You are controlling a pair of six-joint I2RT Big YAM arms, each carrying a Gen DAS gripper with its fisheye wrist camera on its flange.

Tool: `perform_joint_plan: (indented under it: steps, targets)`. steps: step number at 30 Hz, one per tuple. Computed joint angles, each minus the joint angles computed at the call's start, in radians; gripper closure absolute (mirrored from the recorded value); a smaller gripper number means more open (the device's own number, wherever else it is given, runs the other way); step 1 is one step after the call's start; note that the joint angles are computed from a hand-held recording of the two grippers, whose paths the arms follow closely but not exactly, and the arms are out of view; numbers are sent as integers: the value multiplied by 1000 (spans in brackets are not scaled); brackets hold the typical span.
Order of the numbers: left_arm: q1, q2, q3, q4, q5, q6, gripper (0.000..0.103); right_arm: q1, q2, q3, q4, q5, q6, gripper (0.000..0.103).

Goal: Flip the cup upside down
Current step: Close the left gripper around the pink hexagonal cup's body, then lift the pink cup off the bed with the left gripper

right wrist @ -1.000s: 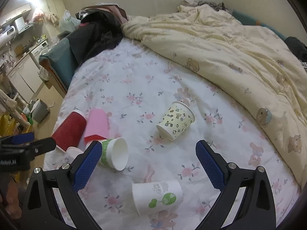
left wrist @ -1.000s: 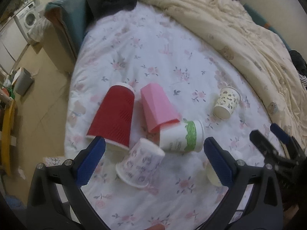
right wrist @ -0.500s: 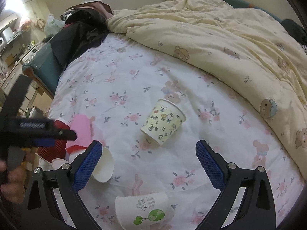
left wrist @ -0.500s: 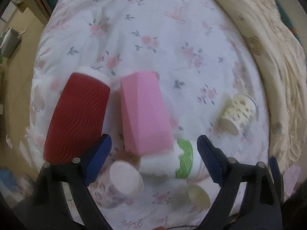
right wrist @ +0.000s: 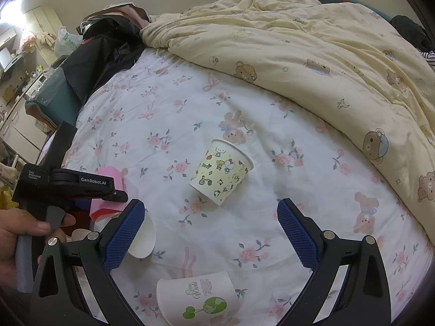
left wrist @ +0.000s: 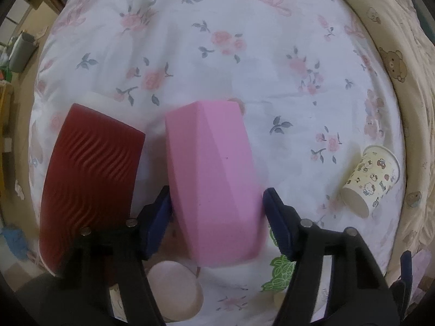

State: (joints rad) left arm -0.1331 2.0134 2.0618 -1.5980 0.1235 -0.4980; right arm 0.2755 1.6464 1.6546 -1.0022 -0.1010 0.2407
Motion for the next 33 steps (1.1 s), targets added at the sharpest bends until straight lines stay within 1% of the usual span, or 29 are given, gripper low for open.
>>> perform_joint_plan:
  steps: [2, 7, 11, 13, 15, 18, 21, 24, 28, 33]
  targets:
    - [0, -12, -4, 15, -7, 7, 41, 0, 0, 1, -1, -3, 0, 3]
    - [5, -45, 18, 19, -5, 17, 41, 1, 1, 3, 2, 0, -1, 3]
    - [12, -104, 9, 39, 6, 40, 41, 3, -11, -3, 4, 1, 0, 3]
    - [10, -150, -12, 52, 11, 51, 41, 0, -24, -12, 1, -5, 6, 3]
    - [2, -190, -46, 71, 16, 51, 41, -1, -42, -25, 0, -9, 10, 3]
    - [-9, -269, -116, 90, 27, 69, 41, -2, -78, -53, 2, -14, 11, 3]
    - [-20, -350, -204, 117, 46, 79, 41, -3, -129, -102, 25, -38, 9, 3]
    - [-31, -426, -276, 125, 63, 87, 41, 4, -189, -162, 23, -33, 5, 3]
    - [-57, -524, -382, 149, 80, 77, 41, 9, -249, -220, 16, -28, 28, 3]
    - [-87, -616, -503, 187, 73, 48, 41, 6, -322, -292, 6, -21, 63, 3]
